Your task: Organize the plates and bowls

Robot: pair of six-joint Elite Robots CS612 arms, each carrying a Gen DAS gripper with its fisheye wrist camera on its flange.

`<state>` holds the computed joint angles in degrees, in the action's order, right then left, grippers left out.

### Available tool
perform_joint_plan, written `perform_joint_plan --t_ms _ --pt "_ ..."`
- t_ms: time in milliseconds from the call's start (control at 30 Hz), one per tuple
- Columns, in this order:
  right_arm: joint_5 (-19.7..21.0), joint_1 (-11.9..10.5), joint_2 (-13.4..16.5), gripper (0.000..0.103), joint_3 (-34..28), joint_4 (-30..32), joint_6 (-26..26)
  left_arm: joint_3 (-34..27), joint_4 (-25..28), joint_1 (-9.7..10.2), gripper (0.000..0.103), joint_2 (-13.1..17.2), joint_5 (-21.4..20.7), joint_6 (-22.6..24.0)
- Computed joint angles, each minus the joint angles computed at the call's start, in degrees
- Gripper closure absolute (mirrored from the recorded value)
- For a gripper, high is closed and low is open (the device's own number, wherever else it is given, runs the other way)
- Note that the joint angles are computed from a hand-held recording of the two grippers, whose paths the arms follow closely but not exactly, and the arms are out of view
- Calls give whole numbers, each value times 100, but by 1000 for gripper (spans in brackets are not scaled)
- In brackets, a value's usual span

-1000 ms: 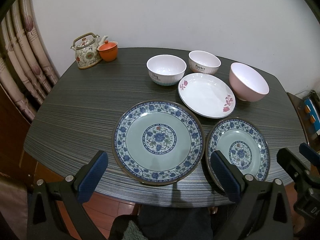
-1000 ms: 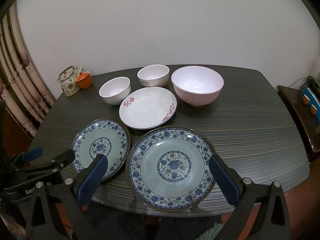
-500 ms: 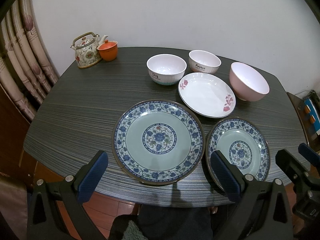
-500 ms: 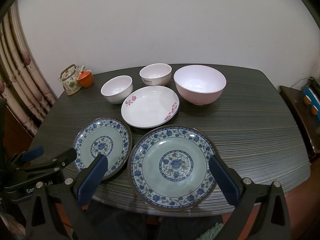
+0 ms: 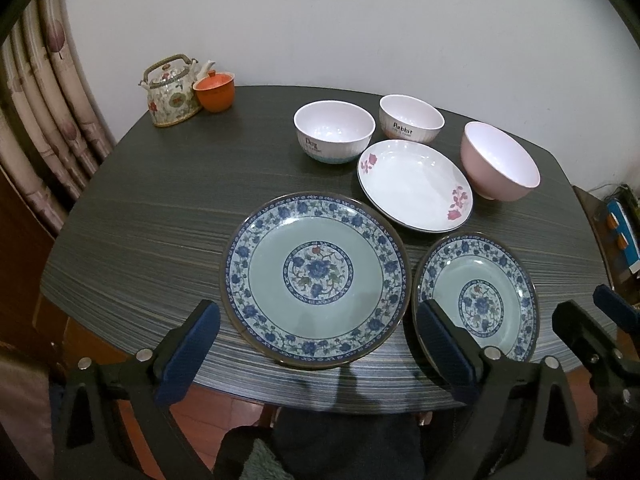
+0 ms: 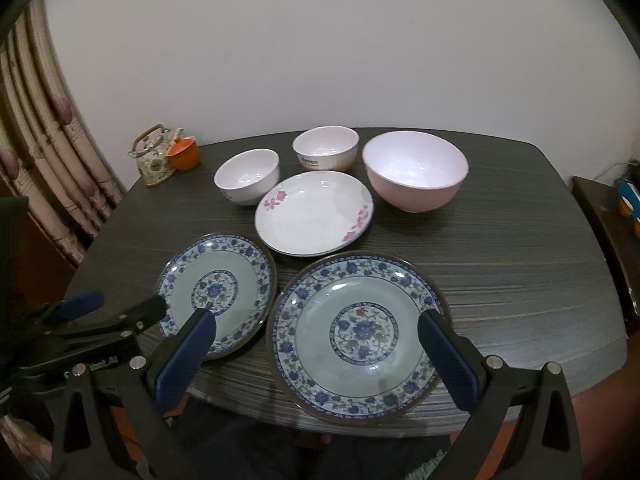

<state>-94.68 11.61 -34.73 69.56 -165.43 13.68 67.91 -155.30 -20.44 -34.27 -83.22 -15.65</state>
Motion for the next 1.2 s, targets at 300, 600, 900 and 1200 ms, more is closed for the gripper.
perform_joint_plan --t_ms 300,600,900,1200 --pt "1081 -175 148 10 -302 205 -313 -207 221 218 16 88 -612 -371" --pt "2280 -364 574 44 -1121 1191 -253 -552 445 551 36 316 -1430 -910" --pt "2763 -409 1316 60 -2442 2644 -336 -892 693 842 42 609 -2106 -1508" --pt "2703 -362 1886 63 -3555 3690 -650 -1147 1029 920 47 795 -2280 -1658"
